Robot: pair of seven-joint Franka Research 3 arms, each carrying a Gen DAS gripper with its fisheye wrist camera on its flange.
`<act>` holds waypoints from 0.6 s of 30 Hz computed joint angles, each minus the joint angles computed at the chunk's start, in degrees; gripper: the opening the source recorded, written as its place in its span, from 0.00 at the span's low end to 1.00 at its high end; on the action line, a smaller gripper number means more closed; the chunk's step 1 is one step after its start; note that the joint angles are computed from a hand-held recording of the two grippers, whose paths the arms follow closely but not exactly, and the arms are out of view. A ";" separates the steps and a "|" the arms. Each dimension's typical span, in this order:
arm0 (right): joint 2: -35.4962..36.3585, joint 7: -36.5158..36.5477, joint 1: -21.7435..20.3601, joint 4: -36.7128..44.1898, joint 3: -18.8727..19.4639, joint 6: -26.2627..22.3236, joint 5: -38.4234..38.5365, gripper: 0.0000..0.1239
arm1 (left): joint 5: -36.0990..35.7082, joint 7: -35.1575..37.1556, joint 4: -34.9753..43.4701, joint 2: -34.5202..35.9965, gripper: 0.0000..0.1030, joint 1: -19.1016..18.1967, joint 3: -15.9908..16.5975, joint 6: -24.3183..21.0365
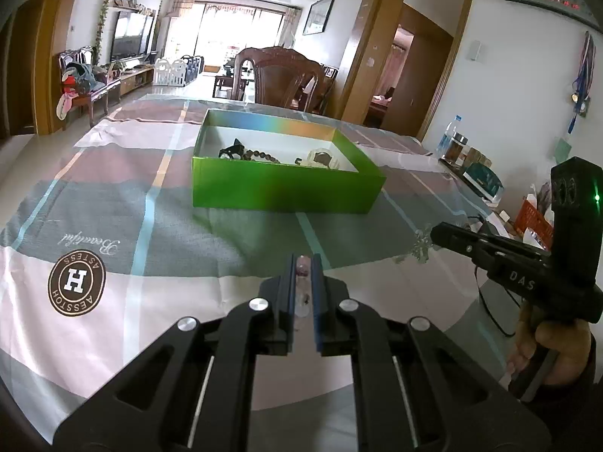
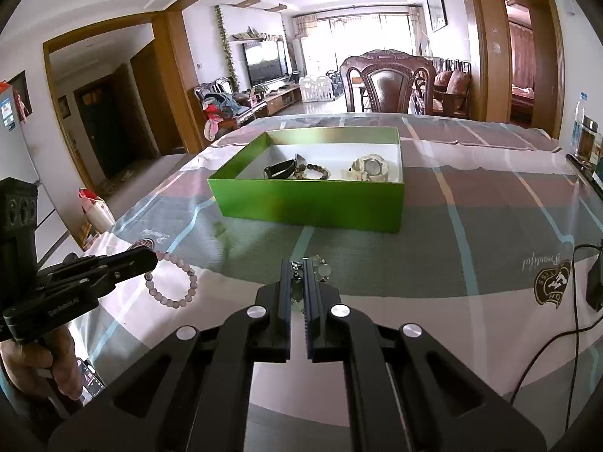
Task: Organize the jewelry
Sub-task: 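Lift the bead bracelet and silver piece up with both tools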
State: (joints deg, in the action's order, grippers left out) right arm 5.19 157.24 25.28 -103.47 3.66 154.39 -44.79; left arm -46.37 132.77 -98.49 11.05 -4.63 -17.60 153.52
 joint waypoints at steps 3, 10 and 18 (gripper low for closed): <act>0.13 -0.26 -0.13 -0.06 -0.09 0.34 0.38 0.05 | 0.94 -0.70 0.52 0.48 0.08 -0.22 0.03 -0.05; 0.30 -0.42 -0.27 0.39 -0.38 1.05 -0.04 0.05 | 3.32 -2.18 3.44 2.04 0.08 -0.12 -0.47 -0.97; 4.39 -5.03 -0.94 9.91 -2.37 2.93 1.03 0.05 | 13.56 -7.18 21.68 10.67 0.08 -1.71 -1.23 -4.91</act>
State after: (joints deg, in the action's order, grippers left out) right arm 9.57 152.21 24.34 -93.56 1.29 157.32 -43.76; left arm -32.81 125.60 -76.81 21.73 -6.34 -18.83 148.61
